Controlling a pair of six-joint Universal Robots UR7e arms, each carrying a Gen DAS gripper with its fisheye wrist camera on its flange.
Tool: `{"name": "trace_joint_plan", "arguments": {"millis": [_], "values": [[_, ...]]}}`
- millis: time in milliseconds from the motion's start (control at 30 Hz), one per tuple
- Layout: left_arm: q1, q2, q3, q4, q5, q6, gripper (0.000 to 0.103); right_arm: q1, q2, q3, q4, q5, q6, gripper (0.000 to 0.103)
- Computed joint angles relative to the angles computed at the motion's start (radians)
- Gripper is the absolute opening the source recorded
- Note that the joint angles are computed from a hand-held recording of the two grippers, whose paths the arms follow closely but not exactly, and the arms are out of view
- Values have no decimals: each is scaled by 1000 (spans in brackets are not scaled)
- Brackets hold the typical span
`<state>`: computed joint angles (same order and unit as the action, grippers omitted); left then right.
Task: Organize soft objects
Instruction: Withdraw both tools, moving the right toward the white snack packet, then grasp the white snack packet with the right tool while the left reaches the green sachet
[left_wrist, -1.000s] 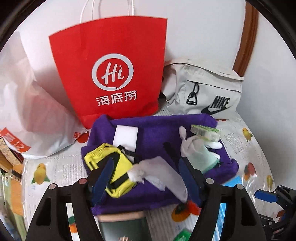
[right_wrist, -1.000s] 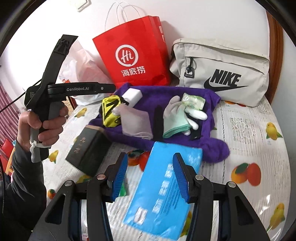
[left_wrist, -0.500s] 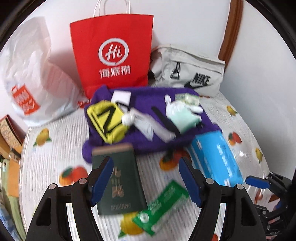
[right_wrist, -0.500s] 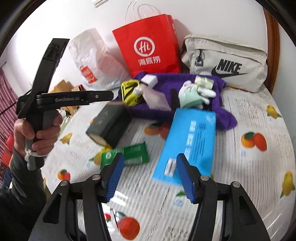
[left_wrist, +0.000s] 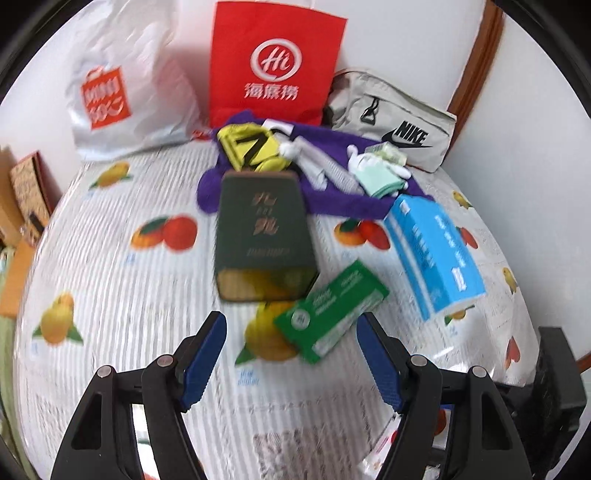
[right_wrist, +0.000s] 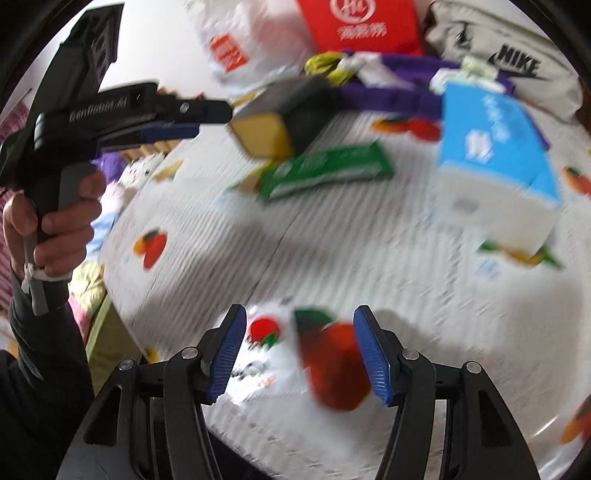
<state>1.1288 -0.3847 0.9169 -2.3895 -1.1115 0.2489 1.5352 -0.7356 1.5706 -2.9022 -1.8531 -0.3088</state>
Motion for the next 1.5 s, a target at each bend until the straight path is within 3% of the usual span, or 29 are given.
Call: {"name": "trace_joint_plan", "arguments": {"millis": [67,133,333,467,500,567,633,733,867,1133,1400,1500], "values": [[9,-22,41,-22,-13,-12,71,11,8,28,-52,-3,-37,69],[15,-33,62,-30,-21,-22,71,18,13,42,-59,-3,-49,84],[29,-53,102,-50,-43,-38,71,49,61,37,-141,-82,-83,86],[36,-54,113,-67,-66,-36,71,92,135,9,-241,-237,-196,86],[37,-54,115,-70,-69,-34,71,92,136,13,-254,-239,-196,85],[38,-48,114,-73,-74,-24,71,85,136,16,-287,-221,-179,76],[40,-40,107,-61,-75,-21,71,82,141,13,-316,-226,-179,55],[42,-29,97,-48,-70,-23,71,66,114,27,-297,-192,-183,46],[42,-25,102,-47,-78,-10,71,60,110,40,-323,-176,-221,43],[36,25,47,-19,-87,60,71,53,99,31,-311,-189,-201,41],[30,125,-88,27,-33,129,71,15,54,61,-347,-233,-173,41],[26,143,-105,14,-21,158,71,-11,15,86,-335,-190,-139,42]]}}
